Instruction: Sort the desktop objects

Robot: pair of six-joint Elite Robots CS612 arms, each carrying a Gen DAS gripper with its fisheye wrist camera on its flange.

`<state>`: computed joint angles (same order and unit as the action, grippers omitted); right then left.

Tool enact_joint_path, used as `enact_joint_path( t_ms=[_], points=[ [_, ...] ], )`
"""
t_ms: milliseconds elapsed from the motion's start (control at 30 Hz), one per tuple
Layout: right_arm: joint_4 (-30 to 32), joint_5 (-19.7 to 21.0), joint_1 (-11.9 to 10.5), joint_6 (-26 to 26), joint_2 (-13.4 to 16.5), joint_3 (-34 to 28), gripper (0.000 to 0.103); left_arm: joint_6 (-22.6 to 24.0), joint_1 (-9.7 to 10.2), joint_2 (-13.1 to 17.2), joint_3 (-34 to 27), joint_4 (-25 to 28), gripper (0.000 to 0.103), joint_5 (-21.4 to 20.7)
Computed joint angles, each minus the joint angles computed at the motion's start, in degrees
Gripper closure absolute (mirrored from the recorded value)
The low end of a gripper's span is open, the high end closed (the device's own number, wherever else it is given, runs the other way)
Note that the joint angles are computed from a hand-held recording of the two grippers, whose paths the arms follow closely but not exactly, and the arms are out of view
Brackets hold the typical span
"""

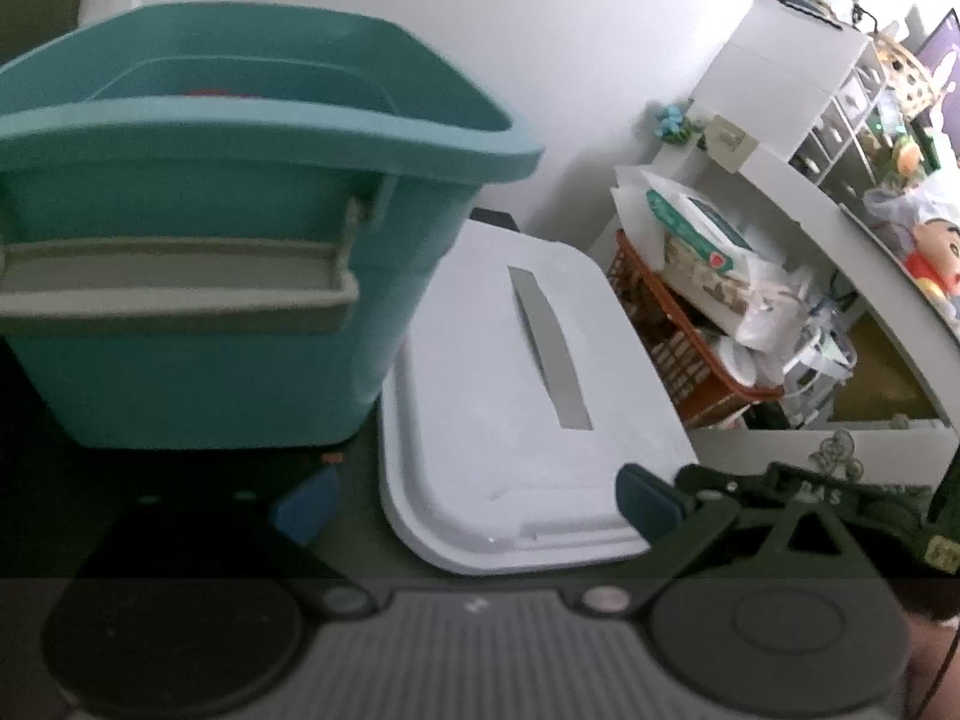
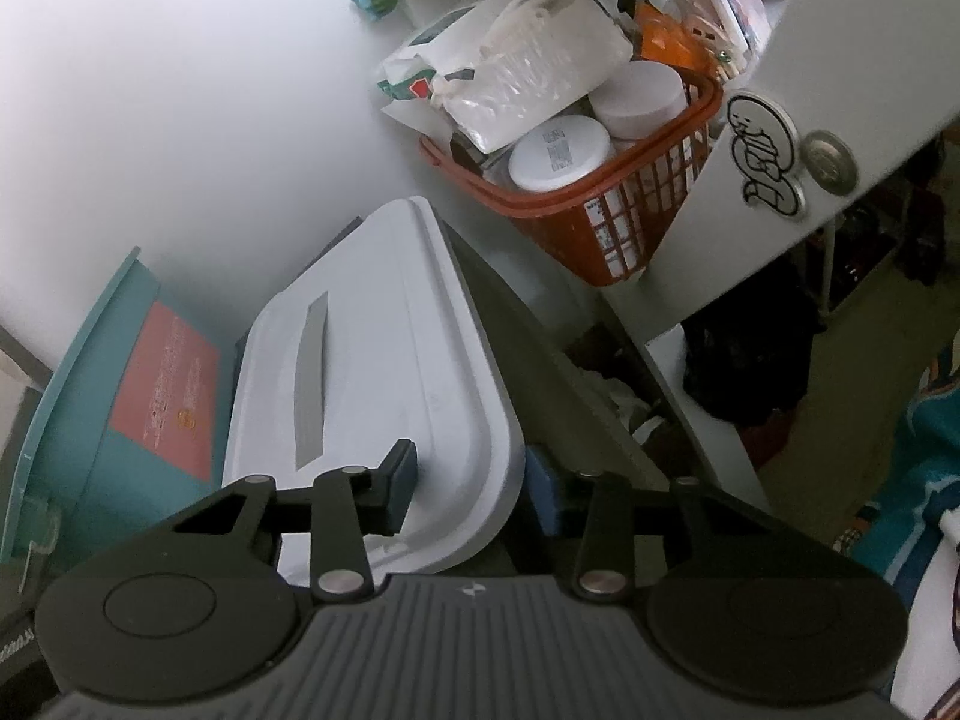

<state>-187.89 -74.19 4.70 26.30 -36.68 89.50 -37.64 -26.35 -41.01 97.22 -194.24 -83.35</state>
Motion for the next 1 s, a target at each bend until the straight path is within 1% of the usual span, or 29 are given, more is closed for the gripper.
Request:
enact_joint_path(
  t_ms=[133,333,467,567,600,633,800,1000],
  points=[
    [-0.34,-0.58,0.03,-0.21,-0.69,1.09,0.06,-0.3,-0.12,-0.12,0.32,0.01,0.003,-0.56],
    [0.8,-1.43,-0.18,0.09,-2.42,3.0,0.06,0.78,-0.41,-0.37,0.5,0.11,0.003,-0.4],
    [0.4,-0.88,-0.33,1.27,-2.49,3.13,0.057,1.13,-0.38,-0.23,0.38,0.46,0.003,-0.8],
    [0.43,-0.04,-0.47,2.19,-2.01,2.71,0.049,1.29,-0.41,-0.14,0.26,0.87,0.004,-0.75],
    [0.29,0.13,-0.49,2.48,-1.77,2.53,0.044,1.27,-0.44,-0.12,0.23,1.0,0.004,-0.57],
    [-0.06,0.45,-0.53,2.86,-1.49,2.35,0.04,1.23,-0.44,-0.08,0.16,1.05,0.004,-0.44],
    [-1.61,2.43,-0.75,4.88,-0.19,1.47,0.033,1.15,-0.3,0.21,-0.17,1.73,0.004,-0.95],
    [-2.99,3.52,-0.76,5.14,0.72,0.71,0.029,0.92,-0.28,0.63,-0.47,2.28,0.004,-1.85]
  ],
)
